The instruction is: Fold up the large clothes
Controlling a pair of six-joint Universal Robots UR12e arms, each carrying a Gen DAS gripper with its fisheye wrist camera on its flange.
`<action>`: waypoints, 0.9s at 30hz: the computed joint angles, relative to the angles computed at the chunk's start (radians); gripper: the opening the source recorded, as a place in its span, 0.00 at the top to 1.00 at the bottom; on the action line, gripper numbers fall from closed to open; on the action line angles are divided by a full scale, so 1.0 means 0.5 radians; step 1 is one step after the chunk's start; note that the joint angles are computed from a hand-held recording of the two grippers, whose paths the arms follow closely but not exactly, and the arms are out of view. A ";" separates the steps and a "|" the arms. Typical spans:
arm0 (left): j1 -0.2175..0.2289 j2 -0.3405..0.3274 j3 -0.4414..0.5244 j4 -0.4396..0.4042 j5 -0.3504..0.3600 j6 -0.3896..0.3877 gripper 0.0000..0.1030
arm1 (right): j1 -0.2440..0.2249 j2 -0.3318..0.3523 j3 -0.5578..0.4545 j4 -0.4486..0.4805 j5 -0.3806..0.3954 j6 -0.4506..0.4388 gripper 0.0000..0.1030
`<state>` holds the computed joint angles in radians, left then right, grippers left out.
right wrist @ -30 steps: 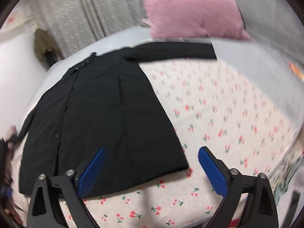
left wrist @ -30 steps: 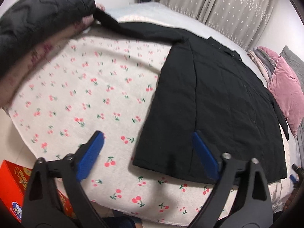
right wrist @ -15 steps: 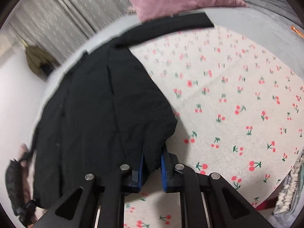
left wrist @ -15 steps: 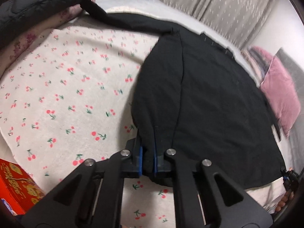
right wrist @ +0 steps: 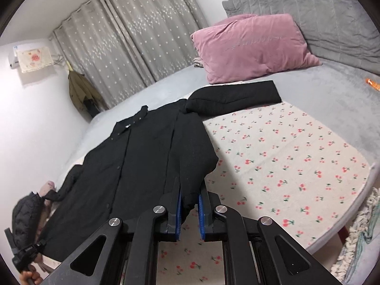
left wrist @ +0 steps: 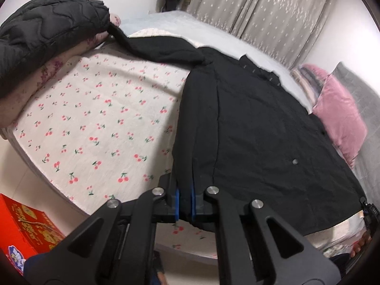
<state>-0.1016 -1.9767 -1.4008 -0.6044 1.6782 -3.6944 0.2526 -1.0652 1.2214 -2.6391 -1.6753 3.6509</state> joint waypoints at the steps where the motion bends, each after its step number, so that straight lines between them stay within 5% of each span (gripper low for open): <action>1: 0.002 -0.013 0.017 -0.057 -0.009 -0.009 0.92 | 0.006 0.029 -0.047 0.080 -0.032 -0.035 0.90; 4: 0.005 -0.045 0.054 -0.163 -0.018 -0.020 0.88 | -0.007 0.072 -0.107 0.264 0.031 -0.052 0.87; 7: 0.015 -0.035 0.051 -0.137 -0.002 -0.065 0.75 | -0.004 0.076 -0.113 0.245 -0.021 -0.074 0.75; 11: -0.015 -0.035 0.090 -0.053 0.159 -0.055 0.47 | 0.004 0.061 -0.082 0.050 -0.218 -0.062 0.38; 16: -0.064 -0.136 0.311 -0.064 0.211 0.029 0.39 | -0.024 0.112 -0.180 -0.020 -0.164 -0.036 0.36; 19: -0.092 -0.246 0.509 -0.132 0.123 0.056 0.35 | -0.065 0.170 -0.260 -0.034 -0.032 0.102 0.35; 27: -0.189 -0.746 1.349 -0.658 -0.051 0.345 0.30 | -0.157 0.347 -0.519 0.390 0.071 0.407 0.35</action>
